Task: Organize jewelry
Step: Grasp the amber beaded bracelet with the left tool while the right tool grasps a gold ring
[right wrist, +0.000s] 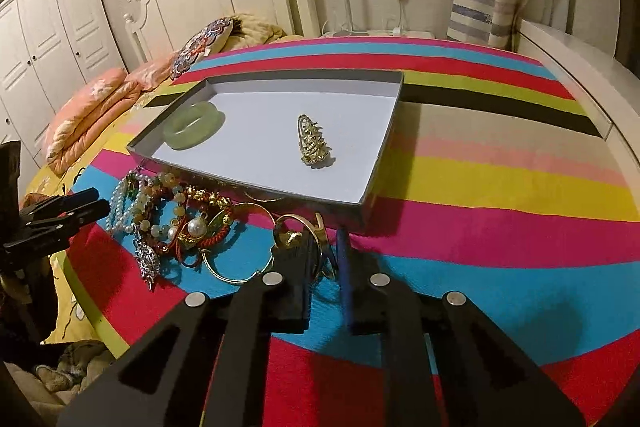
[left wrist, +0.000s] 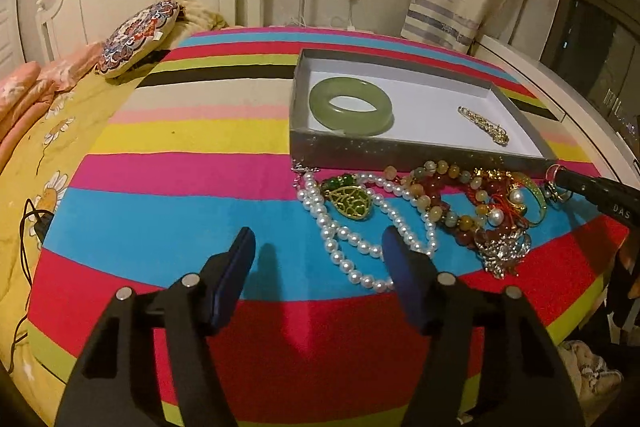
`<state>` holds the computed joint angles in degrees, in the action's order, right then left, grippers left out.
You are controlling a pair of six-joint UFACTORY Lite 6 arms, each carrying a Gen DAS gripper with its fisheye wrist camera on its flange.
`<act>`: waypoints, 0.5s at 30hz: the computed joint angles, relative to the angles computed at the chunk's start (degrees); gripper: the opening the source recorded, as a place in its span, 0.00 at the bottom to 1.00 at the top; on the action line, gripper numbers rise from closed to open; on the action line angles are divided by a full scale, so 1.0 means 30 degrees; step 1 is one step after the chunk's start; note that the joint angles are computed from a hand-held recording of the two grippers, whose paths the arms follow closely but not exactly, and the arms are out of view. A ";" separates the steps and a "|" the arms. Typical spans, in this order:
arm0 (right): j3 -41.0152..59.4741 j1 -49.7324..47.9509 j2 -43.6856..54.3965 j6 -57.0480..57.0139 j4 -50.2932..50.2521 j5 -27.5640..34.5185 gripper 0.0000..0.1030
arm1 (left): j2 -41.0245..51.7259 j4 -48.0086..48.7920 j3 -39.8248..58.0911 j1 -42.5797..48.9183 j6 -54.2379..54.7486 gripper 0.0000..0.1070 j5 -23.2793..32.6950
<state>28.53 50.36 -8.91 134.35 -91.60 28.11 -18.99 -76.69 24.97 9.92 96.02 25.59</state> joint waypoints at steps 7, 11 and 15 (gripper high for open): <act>-0.0347 0.0896 -0.0983 -0.0454 0.0448 0.0752 0.13 | -0.3117 0.1327 -0.1017 -0.3702 -0.1369 0.60 -0.0576; -0.0359 0.1310 -0.1149 -0.0638 0.0545 0.0981 0.13 | -0.2183 0.1053 -0.0538 -0.6349 -0.2088 0.57 -0.2040; -0.0435 0.1406 -0.1227 -0.0560 0.0368 0.1015 0.14 | 0.0031 0.0594 0.0778 -0.6736 -0.2393 0.48 -0.2238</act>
<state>27.23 54.58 -12.59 132.67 -90.49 31.15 -18.89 -74.91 27.31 -10.29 88.84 18.88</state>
